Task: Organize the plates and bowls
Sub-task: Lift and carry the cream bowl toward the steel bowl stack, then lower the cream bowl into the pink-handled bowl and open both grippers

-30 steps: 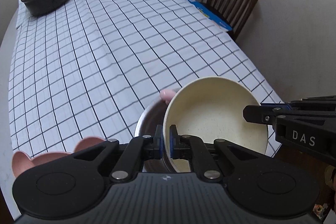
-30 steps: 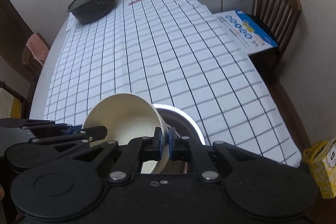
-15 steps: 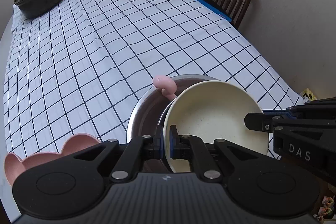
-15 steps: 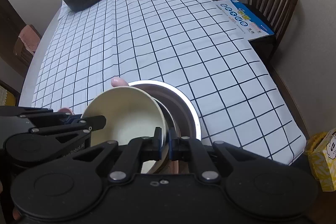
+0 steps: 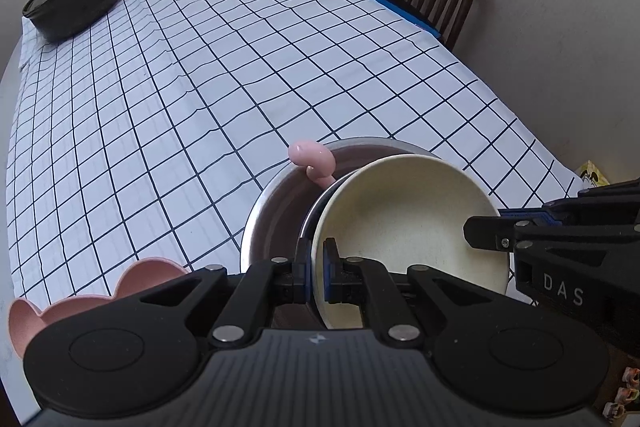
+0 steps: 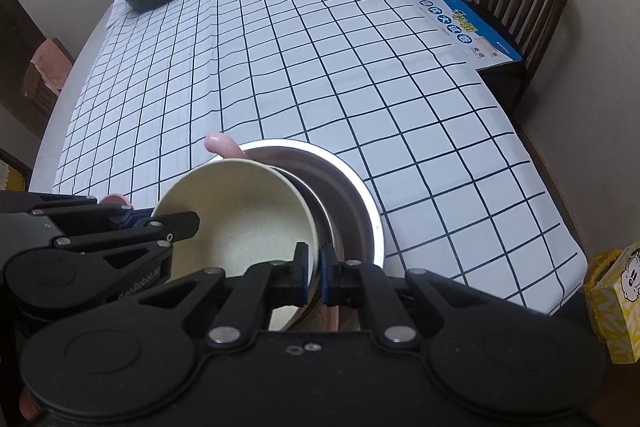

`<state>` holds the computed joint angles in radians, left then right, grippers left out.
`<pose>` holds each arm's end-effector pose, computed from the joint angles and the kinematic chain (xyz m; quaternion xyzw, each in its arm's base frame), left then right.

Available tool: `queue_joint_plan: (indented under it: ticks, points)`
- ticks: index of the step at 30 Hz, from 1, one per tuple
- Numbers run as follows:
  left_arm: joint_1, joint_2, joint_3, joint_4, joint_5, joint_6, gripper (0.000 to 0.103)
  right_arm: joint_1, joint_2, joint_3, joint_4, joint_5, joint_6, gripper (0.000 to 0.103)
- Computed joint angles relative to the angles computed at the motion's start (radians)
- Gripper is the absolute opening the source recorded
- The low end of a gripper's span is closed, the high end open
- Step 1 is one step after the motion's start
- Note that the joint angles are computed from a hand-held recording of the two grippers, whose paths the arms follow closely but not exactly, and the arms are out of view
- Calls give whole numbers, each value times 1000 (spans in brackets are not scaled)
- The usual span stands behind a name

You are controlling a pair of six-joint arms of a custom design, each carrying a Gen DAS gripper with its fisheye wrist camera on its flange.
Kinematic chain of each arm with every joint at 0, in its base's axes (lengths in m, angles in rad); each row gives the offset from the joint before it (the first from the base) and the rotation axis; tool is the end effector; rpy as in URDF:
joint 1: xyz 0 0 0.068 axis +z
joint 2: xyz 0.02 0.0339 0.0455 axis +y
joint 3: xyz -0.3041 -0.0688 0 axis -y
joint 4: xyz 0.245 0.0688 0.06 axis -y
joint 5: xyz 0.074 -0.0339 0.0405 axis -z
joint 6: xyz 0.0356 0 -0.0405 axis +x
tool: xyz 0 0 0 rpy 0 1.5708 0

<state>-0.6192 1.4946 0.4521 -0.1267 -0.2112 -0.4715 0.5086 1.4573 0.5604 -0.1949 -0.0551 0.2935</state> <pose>0.1792 -0.1185 0.1352 0.0509 0.9733 -0.0146 0.2231 0.2050 0.1165 0.1644 -0.1107 0.9648 0.1172 0.2079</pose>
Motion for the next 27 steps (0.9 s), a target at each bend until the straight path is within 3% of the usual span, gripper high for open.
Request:
queue_joint_plan:
  ticks: [7,18,27]
  points:
    - [19,15,-10,22,29,10,5,-2,-1,-1,5,-1,7,11]
    - [33,-32,-42,26,57,11,5,-17,-31,-13,7,-26,7,26]
    - [34,-172,-68,-36,50,5,7,0,-154,-48,9,-19,-26,51]
